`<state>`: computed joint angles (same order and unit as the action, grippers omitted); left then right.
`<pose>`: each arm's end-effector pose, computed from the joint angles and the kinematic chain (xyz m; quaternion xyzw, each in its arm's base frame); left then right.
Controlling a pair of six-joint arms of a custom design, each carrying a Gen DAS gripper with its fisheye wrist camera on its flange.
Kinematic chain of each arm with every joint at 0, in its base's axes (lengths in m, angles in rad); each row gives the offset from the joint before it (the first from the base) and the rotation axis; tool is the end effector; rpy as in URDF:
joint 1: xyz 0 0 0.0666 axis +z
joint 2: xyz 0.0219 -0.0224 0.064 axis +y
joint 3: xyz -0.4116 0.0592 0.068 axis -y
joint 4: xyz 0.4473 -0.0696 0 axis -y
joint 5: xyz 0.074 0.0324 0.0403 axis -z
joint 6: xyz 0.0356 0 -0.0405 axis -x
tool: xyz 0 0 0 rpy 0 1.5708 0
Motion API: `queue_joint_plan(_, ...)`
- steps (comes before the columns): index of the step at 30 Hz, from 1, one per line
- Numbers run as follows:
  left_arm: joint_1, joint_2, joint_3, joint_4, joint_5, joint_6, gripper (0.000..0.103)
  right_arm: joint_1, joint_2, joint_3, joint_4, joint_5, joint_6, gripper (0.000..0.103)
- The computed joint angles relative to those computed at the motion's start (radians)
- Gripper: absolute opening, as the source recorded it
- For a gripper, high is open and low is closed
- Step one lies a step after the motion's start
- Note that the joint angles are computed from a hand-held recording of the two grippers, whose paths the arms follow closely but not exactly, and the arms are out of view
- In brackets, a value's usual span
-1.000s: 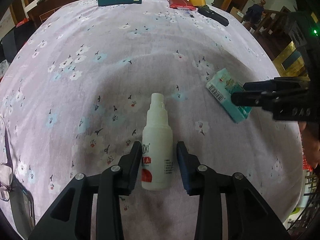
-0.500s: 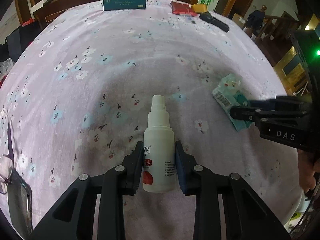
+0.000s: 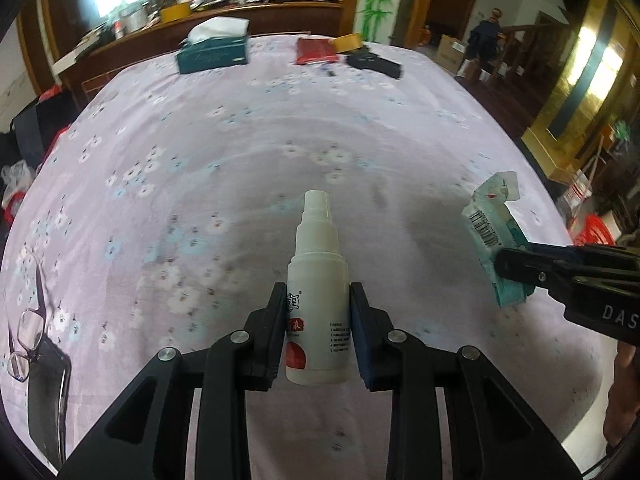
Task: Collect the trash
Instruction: 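Carry the spray bottle and wipes pack over the red wastebasket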
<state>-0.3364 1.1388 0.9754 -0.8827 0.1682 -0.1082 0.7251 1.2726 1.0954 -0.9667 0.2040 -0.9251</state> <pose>0.3822 -0.1404 0.3656 0.2334 0.9339 -0.1100 0.2475 0.3427 0.2935 0.3660 0.1185 0.9652 0.0873 0.2161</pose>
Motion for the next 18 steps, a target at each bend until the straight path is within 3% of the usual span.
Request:
queue_joint_plan(8,-0.093,-0.067,-0.02,-0.021,-0.001,-0.015,0.028,0.094,-0.13,-0.066,-0.109,0.104,-0.193,0.03)
queue_joint_plan(18,-0.177,-0.094,-0.009,-0.015,-0.031,-0.025,0.028,0.161,-0.213,-0.093,-0.202,0.191,-0.329,0.03)
